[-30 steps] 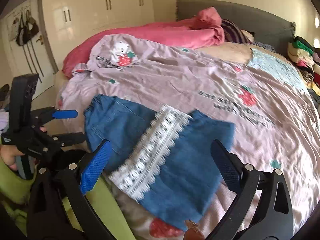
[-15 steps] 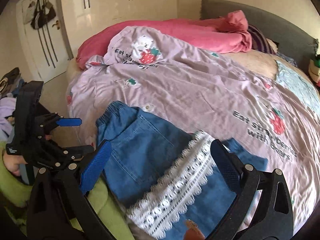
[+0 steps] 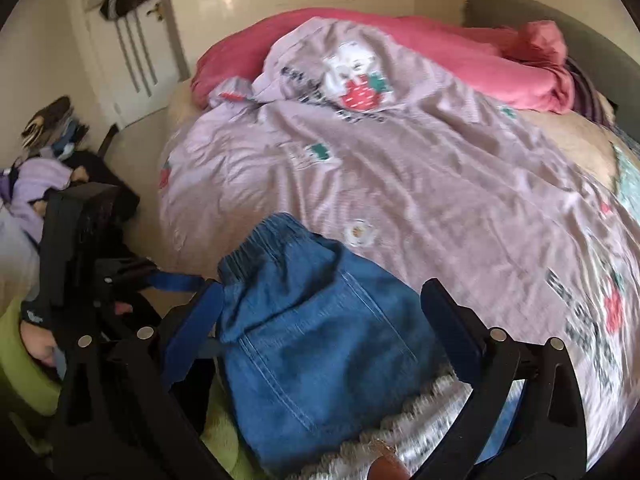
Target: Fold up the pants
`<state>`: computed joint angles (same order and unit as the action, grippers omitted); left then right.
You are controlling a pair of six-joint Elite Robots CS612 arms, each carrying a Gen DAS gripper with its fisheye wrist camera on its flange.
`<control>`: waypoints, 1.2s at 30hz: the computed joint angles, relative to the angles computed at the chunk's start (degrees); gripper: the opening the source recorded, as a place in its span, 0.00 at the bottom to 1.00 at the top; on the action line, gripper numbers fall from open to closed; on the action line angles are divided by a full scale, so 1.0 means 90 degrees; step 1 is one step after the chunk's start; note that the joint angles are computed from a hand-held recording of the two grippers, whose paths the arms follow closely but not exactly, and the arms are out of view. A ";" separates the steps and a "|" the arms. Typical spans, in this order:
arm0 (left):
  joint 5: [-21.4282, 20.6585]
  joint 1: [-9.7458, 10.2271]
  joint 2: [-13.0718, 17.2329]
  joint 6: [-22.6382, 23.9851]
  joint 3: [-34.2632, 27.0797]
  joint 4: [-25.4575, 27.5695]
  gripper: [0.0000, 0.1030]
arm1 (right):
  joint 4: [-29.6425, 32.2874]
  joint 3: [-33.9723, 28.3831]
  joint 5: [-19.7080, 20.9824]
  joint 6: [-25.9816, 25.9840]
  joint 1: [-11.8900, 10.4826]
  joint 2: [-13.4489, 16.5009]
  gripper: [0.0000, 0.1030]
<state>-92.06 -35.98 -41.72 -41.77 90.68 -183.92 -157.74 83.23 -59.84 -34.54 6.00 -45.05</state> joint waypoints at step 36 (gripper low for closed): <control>-0.0657 -0.0092 0.0242 0.0569 -0.0604 0.0047 0.86 | 0.1594 -0.0161 0.2262 -0.0811 -0.0602 0.0041 0.27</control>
